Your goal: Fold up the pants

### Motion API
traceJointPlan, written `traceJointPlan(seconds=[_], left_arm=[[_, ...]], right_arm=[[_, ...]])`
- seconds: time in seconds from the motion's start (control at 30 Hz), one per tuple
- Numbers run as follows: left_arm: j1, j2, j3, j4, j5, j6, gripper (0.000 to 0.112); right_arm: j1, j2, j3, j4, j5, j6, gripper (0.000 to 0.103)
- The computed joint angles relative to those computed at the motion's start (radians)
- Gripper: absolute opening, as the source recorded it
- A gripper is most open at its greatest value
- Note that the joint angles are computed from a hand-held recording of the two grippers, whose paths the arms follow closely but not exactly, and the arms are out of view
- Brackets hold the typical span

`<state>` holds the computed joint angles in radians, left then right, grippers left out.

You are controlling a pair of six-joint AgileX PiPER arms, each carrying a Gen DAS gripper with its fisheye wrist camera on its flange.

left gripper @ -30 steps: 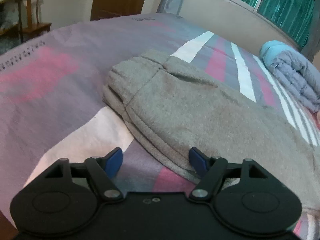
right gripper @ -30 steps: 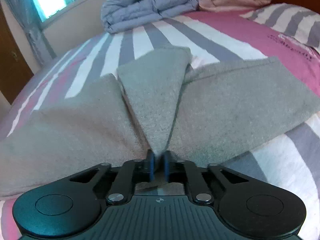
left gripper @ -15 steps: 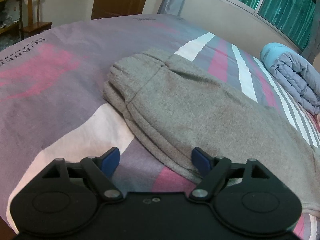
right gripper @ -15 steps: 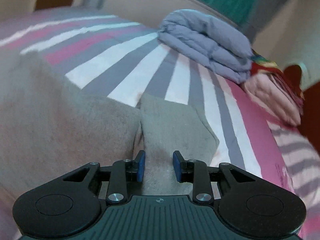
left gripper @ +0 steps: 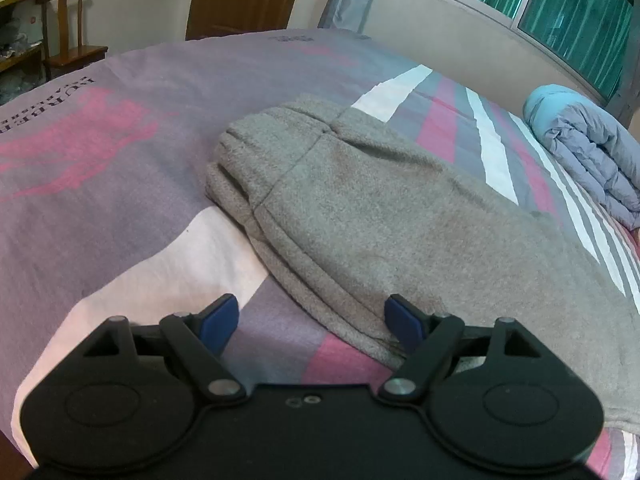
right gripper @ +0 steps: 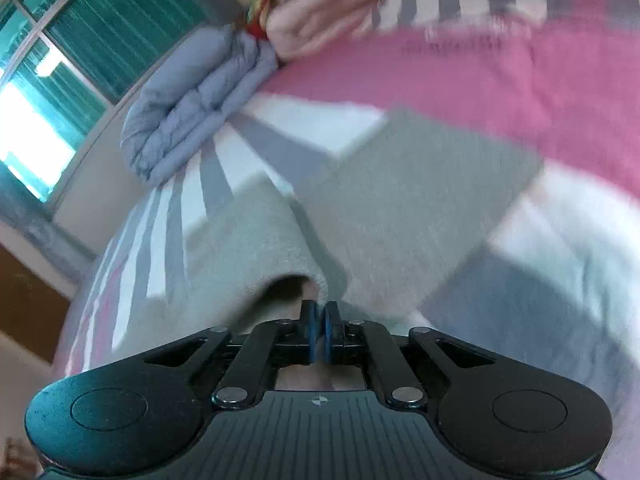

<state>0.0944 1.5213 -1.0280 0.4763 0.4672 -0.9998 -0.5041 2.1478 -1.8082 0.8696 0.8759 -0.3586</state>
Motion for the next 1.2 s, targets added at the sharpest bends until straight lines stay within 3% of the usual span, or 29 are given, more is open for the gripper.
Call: traceJointPlan(seconds=[0.07, 0.1, 0.13, 0.17, 0.2, 0.33, 0.4, 0.47, 0.5, 0.53, 0.6, 0.7, 0.8, 0.97, 1.07, 1.2], left_arm=[[0.005, 0.003, -0.005, -0.015, 0.002, 0.017, 0.074], [0.004, 0.004, -0.007, -0.016, 0.003, 0.016, 0.075], [0.002, 0.006, -0.010, -0.011, 0.006, 0.009, 0.075], [-0.001, 0.007, -0.011, -0.002, 0.010, -0.003, 0.076], [-0.005, 0.010, -0.014, 0.009, 0.014, -0.016, 0.076], [-0.018, 0.010, -0.014, 0.036, 0.024, -0.053, 0.076], [-0.017, 0.009, -0.014, 0.027, 0.026, -0.043, 0.076], [-0.012, 0.007, -0.014, 0.011, 0.026, -0.029, 0.076], [-0.012, 0.008, -0.017, 0.005, 0.029, -0.022, 0.076], [-0.010, 0.008, -0.019, 0.000, 0.030, -0.016, 0.076], [-0.008, 0.008, -0.018, 0.000, 0.029, -0.016, 0.077], [-0.012, 0.010, -0.019, 0.007, 0.029, -0.019, 0.078], [-0.010, 0.017, -0.031, -0.008, 0.038, 0.001, 0.079], [0.010, 0.026, -0.051, -0.074, 0.044, 0.079, 0.079], [0.014, 0.028, -0.054, -0.088, 0.044, 0.097, 0.080], [0.022, 0.031, -0.056, -0.107, 0.036, 0.124, 0.080]], right_arm=[[-0.007, 0.003, -0.008, 0.000, 0.000, -0.060, 0.008], [-0.002, -0.002, -0.014, -0.020, -0.014, -0.083, 0.025], [0.009, -0.025, 0.015, -0.037, -0.053, -0.138, 0.054], [0.030, -0.032, 0.015, -0.067, -0.092, -0.193, 0.065], [0.055, -0.056, 0.038, -0.090, -0.142, -0.261, 0.068], [0.140, -0.050, 0.013, -0.169, -0.217, -0.554, 0.066], [0.174, -0.054, 0.037, -0.131, -0.295, -0.752, 0.064], [0.202, -0.041, 0.020, -0.145, -0.334, -0.842, 0.058], [0.208, -0.031, -0.011, -0.161, -0.316, -0.827, 0.026], [0.197, -0.005, -0.072, -0.156, -0.261, -0.772, 0.004], [0.132, 0.049, -0.175, -0.041, -0.173, -0.577, 0.004], [0.005, 0.087, -0.160, 0.159, -0.153, -0.277, 0.004], [-0.028, 0.194, -0.245, 0.035, -0.049, -0.020, 0.004], [-0.041, 0.280, -0.324, 0.044, 0.014, 0.082, 0.004], [-0.038, 0.336, -0.448, 0.001, 0.071, 0.150, 0.004], [-0.095, 0.251, -0.421, 0.102, 0.129, 0.047, 0.004]])
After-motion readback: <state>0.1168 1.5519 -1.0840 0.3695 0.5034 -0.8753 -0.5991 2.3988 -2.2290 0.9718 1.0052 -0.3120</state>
